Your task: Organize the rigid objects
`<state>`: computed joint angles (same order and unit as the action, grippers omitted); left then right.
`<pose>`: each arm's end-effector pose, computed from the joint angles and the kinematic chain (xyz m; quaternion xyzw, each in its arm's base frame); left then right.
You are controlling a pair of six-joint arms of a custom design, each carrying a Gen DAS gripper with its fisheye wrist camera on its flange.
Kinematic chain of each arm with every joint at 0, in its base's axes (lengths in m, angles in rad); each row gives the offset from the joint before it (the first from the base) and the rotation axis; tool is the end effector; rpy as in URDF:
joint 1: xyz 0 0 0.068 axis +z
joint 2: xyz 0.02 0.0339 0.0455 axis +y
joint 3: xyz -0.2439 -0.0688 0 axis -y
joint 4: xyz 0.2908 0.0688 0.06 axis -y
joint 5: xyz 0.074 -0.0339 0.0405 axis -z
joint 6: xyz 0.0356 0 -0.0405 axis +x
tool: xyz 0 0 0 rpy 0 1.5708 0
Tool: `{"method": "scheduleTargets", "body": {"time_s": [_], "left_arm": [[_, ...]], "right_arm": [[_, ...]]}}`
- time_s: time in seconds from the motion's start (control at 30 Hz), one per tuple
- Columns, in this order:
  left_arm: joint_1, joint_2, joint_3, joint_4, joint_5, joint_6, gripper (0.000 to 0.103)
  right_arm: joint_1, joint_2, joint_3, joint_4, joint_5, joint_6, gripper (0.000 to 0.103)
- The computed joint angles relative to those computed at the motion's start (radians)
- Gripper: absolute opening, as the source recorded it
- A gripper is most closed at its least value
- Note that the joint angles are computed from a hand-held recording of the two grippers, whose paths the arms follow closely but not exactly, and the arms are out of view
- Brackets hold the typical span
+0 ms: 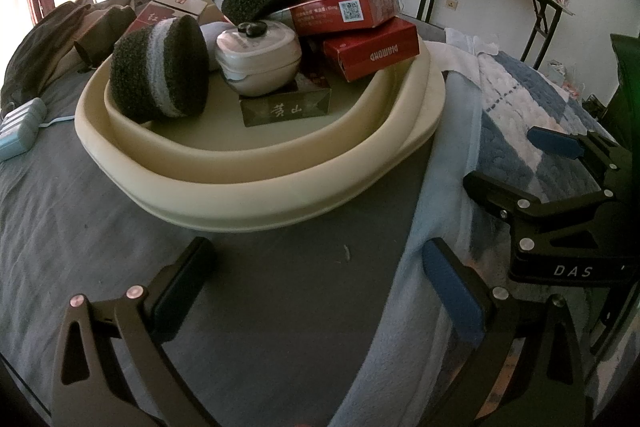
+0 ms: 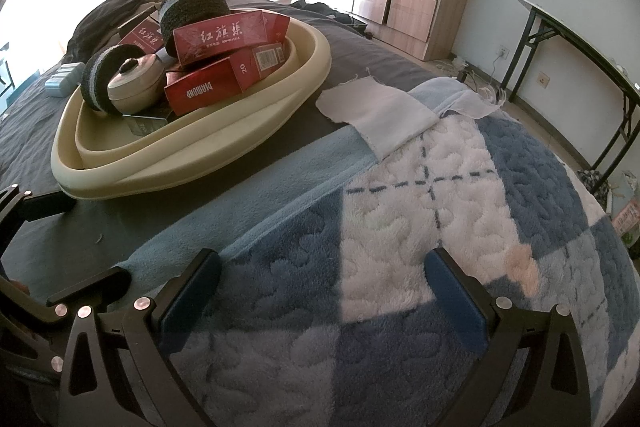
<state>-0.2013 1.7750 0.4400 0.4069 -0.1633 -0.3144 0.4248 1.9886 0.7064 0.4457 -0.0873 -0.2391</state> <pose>0.2570 -0.0465 -0.0038 -0.0792 0.9427 -0.0054 0.3241 0.3018 0.1399 -0.0065 -0.3187 0.8765 0.0738 0.3533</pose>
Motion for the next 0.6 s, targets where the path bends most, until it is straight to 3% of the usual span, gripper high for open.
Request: {"method": "scheduleTargets", "body": {"time_s": [0.6], "left_arm": [[-0.005, 0.008, 0.009, -0.001, -0.003, -0.004, 0.103]], "right_arm": [[0.0, 0.001, 0.001, 0.0, 0.0, 0.0, 0.103]]}}
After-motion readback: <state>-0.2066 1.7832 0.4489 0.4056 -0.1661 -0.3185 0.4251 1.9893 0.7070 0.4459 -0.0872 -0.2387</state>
